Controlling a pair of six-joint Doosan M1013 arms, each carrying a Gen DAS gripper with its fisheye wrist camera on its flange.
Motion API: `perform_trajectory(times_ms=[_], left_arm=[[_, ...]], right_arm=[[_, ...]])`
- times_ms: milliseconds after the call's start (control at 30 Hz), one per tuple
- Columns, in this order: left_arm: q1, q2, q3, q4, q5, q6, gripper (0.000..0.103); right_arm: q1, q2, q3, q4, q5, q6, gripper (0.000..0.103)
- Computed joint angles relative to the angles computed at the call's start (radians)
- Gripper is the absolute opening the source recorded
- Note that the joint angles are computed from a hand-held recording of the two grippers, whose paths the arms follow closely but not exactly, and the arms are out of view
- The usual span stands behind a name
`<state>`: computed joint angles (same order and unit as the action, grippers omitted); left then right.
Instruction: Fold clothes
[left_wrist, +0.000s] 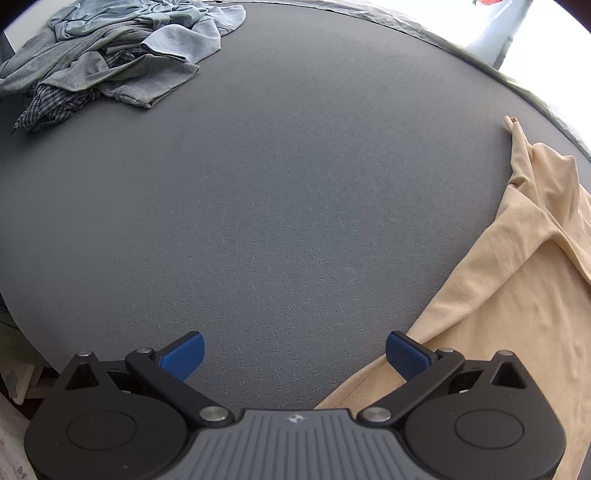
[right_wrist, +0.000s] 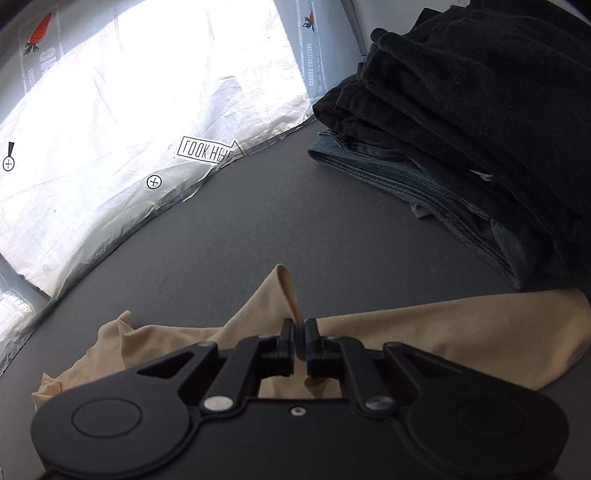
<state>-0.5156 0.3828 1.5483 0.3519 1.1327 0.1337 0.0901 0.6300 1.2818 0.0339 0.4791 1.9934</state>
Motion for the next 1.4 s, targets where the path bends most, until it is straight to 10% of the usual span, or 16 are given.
perform_trajectory(times_ms=[167, 267, 567, 833, 1400], left_arm=[[0.01, -0.005, 0.011, -0.01, -0.019, 0.049, 0.103], [0.018, -0.008, 0.02, -0.016, -0.033, 0.086, 0.103], [0.034, -0.032, 0.054, -0.041, -0.083, 0.242, 0.103], [0.05, -0.091, 0.129, -0.042, -0.126, 0.338, 0.103], [0.132, -0.14, 0.217, -0.212, -0.22, 0.602, 0.103]], right_arm=[[0.021, -0.046, 0.076, 0.079, -0.059, 0.024, 0.024], [0.032, -0.073, 0.122, 0.345, -0.068, -0.161, 0.024], [0.119, -0.094, 0.213, 0.953, 0.15, -0.594, 0.023], [0.229, -0.109, 0.252, 1.007, 0.28, -0.704, 0.017], [0.333, -0.129, 0.285, 0.869, 0.226, -0.488, 0.012]])
